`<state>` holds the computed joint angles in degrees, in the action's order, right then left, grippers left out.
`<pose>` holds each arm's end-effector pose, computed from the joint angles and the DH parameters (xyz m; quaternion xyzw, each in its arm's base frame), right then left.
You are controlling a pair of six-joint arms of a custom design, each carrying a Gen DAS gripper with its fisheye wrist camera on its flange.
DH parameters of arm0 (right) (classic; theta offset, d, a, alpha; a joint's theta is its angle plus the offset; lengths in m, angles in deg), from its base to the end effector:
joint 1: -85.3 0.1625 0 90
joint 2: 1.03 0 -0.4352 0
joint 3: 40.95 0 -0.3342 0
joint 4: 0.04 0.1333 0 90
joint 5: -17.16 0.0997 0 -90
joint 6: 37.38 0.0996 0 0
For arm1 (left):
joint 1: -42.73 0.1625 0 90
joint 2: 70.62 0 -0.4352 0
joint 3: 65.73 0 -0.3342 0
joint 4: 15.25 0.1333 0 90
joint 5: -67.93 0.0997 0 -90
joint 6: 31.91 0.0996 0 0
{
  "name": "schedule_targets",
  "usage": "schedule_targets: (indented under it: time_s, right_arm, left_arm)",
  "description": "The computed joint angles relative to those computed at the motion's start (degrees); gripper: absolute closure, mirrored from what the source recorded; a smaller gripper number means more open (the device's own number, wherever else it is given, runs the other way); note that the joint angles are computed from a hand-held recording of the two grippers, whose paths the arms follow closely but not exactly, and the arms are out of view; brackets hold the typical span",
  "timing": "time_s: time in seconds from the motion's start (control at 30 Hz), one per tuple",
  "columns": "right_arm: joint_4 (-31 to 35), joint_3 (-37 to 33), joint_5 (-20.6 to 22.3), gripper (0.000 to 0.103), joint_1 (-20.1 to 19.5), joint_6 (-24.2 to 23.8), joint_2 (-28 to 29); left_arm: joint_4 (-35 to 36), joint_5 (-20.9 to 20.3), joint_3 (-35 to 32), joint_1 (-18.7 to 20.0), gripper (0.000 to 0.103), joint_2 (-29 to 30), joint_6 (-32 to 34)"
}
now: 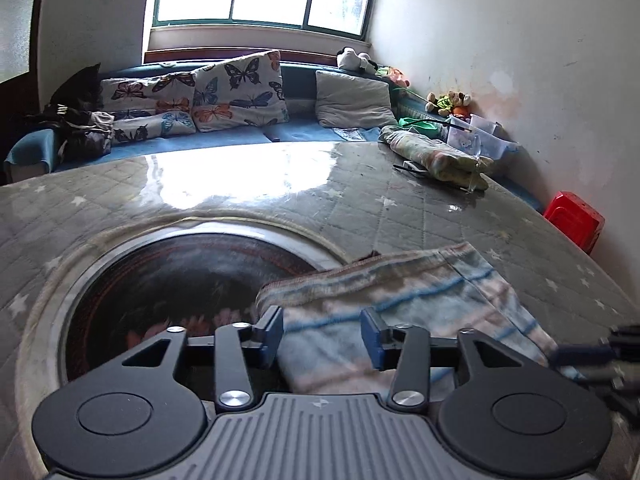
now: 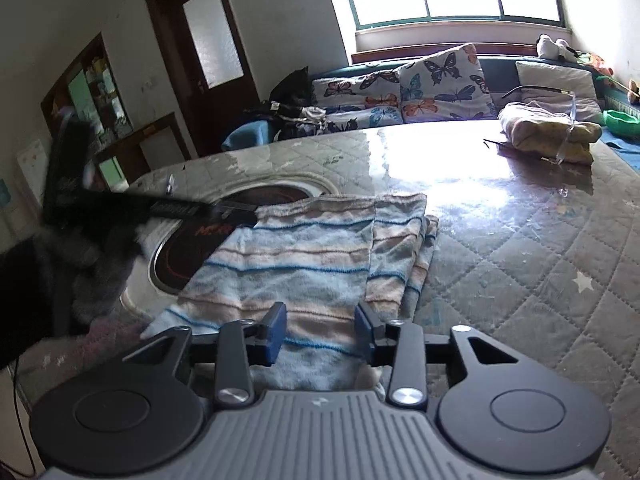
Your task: Fold clothes
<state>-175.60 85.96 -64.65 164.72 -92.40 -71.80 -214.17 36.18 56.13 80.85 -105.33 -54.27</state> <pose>0.0596 -0.4840 0.2590 0.3816 -0.8863 0.2503 0.0791 -0.2481 -0.4718 0.0648 0.1297 0.8530 -0.4200 0.2816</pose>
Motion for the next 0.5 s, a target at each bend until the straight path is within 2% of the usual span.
schedule_targets:
  time_s: [0.1,0.17,0.27,0.4,0.5]
  right_arm:
    - [-2.15,-0.57,-0.27,0.063,0.40,2.15,0.83]
    - [-2.27,-1.82,-0.61,0.056,0.59,4.68,1.61]
    - [-3.58,-4.09,-2.09,0.055,0.90,7.83,3.71]
    - [-1.47,-7.29,-2.76,0.055,0.49,12.51,5.76]
    - [-0.56,-8.79,-2.81,0.055,0.22,13.97,6.98]
  left_arm:
    - [0.80,0.91,3.00,-1.99,0.047,-0.81,-4.29]
    - [1.80,1.28,4.48,-3.01,0.045,-1.20,-6.97]
    - [3.62,1.14,5.66,-3.84,0.043,-1.51,-10.23]
    - [5.77,0.78,6.16,-4.07,0.042,-1.86,-13.61]
    - [6.84,0.28,6.04,-3.74,0.043,-2.13,-14.58]
